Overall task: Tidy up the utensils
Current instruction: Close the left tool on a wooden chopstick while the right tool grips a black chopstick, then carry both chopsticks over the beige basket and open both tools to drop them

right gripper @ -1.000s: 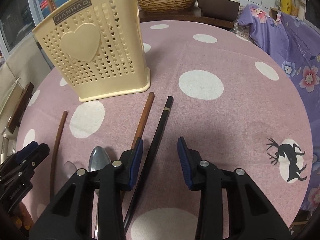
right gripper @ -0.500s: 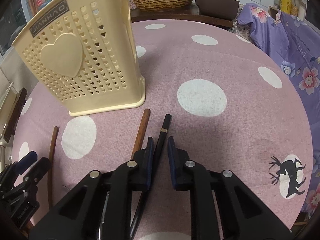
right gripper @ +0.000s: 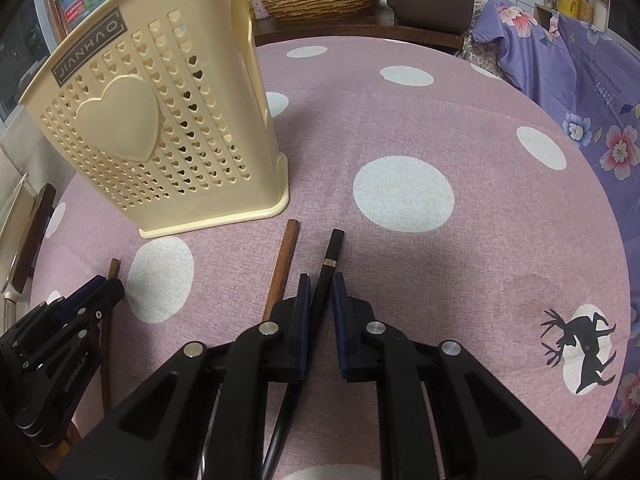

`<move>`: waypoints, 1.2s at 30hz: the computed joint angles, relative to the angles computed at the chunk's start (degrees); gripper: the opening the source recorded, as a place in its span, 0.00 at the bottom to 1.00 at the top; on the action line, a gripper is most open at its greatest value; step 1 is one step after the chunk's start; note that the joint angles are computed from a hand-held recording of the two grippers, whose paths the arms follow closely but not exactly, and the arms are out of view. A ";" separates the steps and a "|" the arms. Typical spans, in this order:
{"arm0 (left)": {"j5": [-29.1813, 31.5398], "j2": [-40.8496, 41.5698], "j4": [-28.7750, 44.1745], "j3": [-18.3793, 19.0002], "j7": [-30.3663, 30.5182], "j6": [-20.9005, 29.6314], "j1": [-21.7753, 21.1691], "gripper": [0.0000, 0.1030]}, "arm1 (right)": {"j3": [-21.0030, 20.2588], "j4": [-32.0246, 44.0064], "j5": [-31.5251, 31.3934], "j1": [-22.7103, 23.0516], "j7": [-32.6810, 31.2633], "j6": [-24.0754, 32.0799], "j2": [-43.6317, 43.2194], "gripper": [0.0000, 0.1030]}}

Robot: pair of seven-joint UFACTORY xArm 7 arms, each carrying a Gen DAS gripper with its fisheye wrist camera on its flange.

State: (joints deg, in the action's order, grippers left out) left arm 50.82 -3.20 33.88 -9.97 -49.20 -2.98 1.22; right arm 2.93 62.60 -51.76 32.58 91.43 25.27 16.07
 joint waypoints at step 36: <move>-38.23 -7.61 -4.42 34.15 32.69 -4.64 -40.46 0.08 | -1.29 -7.78 -27.46 -5.68 27.68 -15.58 -10.30 0.08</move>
